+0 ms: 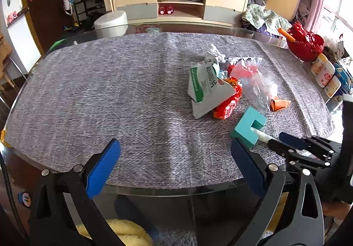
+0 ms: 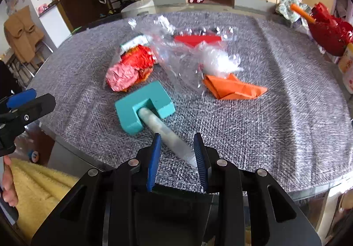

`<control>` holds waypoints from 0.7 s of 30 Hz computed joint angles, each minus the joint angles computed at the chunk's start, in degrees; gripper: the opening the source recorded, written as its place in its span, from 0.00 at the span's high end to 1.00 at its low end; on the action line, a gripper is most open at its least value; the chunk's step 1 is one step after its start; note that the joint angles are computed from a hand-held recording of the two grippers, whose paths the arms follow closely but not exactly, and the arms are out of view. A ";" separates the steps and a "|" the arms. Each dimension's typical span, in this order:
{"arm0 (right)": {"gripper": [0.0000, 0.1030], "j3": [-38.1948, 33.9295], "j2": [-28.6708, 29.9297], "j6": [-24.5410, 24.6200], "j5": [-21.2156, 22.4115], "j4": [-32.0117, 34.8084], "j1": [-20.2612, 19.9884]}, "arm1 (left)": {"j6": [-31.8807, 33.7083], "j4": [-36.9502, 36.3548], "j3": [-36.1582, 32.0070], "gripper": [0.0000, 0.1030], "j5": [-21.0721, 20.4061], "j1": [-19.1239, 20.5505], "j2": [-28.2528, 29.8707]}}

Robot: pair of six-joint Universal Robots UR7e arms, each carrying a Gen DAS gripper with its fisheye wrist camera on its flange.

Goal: Collect trash
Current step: 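Grasp the teal foam block with the left tool while the right tool grasps the white stick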

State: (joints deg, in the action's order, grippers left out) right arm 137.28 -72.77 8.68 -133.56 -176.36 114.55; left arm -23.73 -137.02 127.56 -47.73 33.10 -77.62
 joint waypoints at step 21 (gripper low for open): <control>0.86 2.70 -7.15 0.70 -0.90 1.15 -3.89 | 9.20 -7.97 -3.52 0.27 -11.33 1.44 12.97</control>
State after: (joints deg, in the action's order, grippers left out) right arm 139.98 -79.92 9.38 -134.45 -175.21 110.66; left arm -14.53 -144.98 124.05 -59.06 34.55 -64.65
